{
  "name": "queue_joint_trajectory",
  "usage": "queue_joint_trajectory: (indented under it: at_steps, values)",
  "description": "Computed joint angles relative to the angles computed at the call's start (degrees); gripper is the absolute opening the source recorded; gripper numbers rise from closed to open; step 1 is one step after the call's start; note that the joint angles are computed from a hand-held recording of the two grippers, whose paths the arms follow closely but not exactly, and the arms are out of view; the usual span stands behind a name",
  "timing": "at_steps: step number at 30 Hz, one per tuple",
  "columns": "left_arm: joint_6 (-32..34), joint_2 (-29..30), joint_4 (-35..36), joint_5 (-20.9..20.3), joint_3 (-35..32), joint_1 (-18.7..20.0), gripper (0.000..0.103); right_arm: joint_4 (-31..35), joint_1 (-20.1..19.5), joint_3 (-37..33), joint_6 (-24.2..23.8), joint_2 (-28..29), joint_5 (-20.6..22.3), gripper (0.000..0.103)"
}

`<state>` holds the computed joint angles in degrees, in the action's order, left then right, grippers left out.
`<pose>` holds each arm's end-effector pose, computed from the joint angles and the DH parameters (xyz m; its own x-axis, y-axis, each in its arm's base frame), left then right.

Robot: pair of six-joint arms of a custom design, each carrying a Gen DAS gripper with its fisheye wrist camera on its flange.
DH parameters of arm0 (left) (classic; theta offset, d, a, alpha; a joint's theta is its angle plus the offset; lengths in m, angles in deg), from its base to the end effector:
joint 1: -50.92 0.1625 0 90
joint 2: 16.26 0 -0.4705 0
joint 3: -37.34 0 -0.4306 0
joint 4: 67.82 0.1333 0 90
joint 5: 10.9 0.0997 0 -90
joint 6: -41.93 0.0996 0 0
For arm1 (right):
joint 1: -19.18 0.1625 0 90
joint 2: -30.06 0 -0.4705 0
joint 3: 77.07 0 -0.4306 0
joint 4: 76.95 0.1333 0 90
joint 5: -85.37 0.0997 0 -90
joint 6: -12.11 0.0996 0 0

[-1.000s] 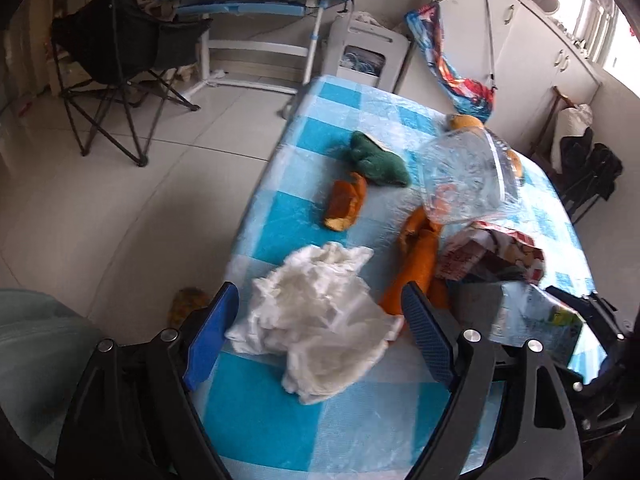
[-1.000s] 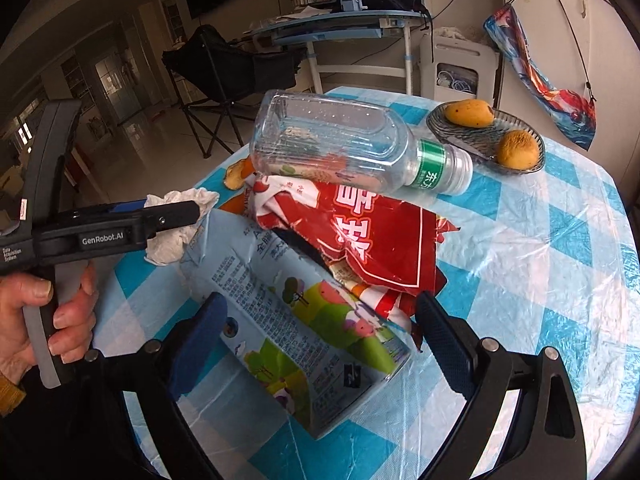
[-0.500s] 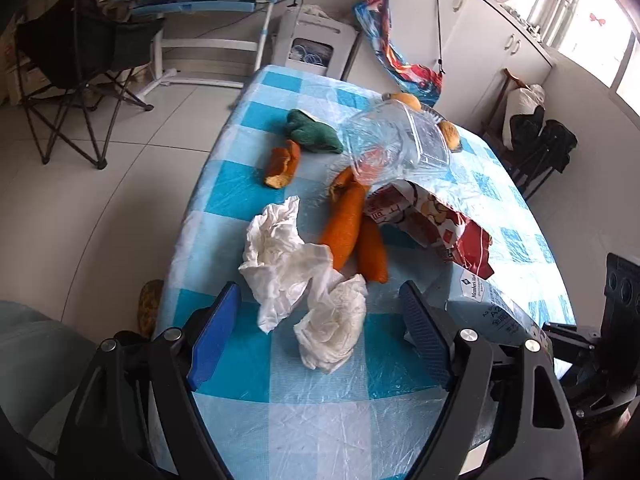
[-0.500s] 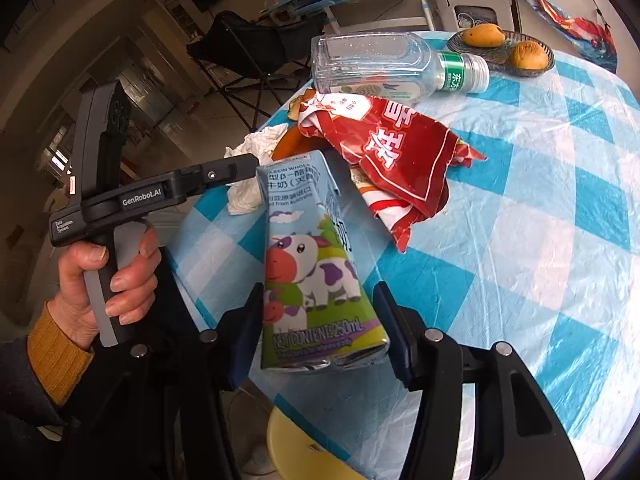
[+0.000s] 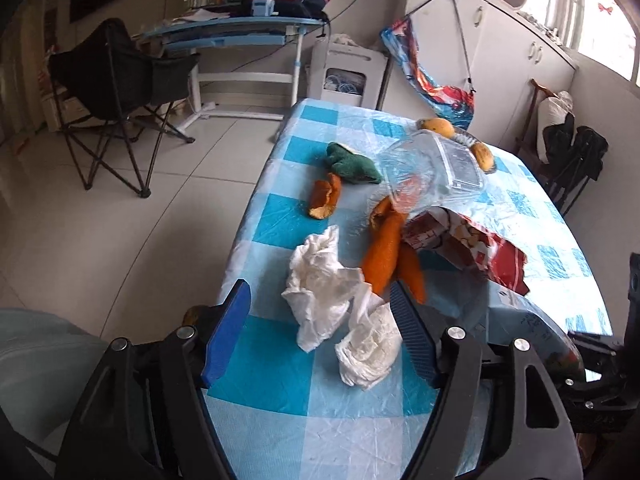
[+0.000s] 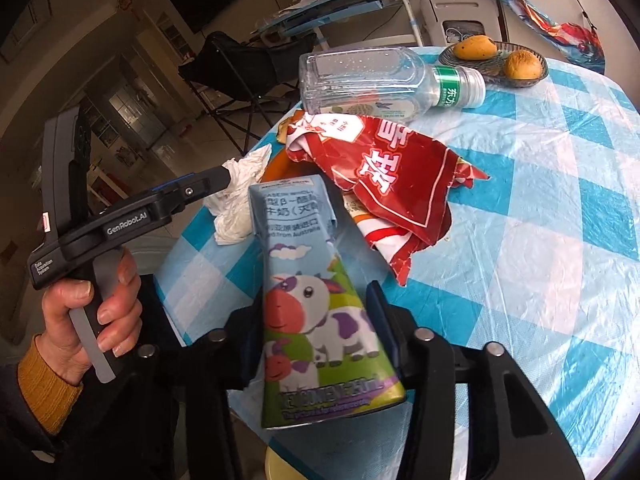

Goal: Collect trash
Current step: 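Grasp the cow-print milk carton with the right gripper while the left grasps a white tissue, then carry carton and tissue over the yellow basin and open both grippers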

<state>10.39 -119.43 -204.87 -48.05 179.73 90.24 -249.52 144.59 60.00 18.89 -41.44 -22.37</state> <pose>-0.1231 -0.3758 0.3024 -0.7986 0.0112 -0.6017 0.4091 0.7434 -0.5292 0.3449 -0.3075 0.1551 -0.8875 -0.3839 0.2548 -0.4525 0.8305 -0.3247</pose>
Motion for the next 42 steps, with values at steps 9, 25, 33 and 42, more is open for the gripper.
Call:
queue_joint_trajectory:
  at_steps: [9,25,33,42]
  values:
    - [1.6,3.8,-7.4,-4.4,-1.5,6.4,0.020,-1.8,-0.2,0.3,-0.3,0.4,-0.2,0.036]
    - [-0.9,-3.8,-2.4,7.9,5.2,-8.3,0.015,-6.2,0.7,3.5,2.2,-2.3,-0.5,0.034]
    - [-8.2,-9.5,8.2,9.5,6.3,-12.4,0.015,-7.9,1.8,4.9,4.3,-1.9,-2.8,0.034]
    - [-14.7,-16.3,16.7,7.1,7.4,-16.9,0.015,-9.2,3.8,5.6,6.9,-2.1,-3.3,0.034]
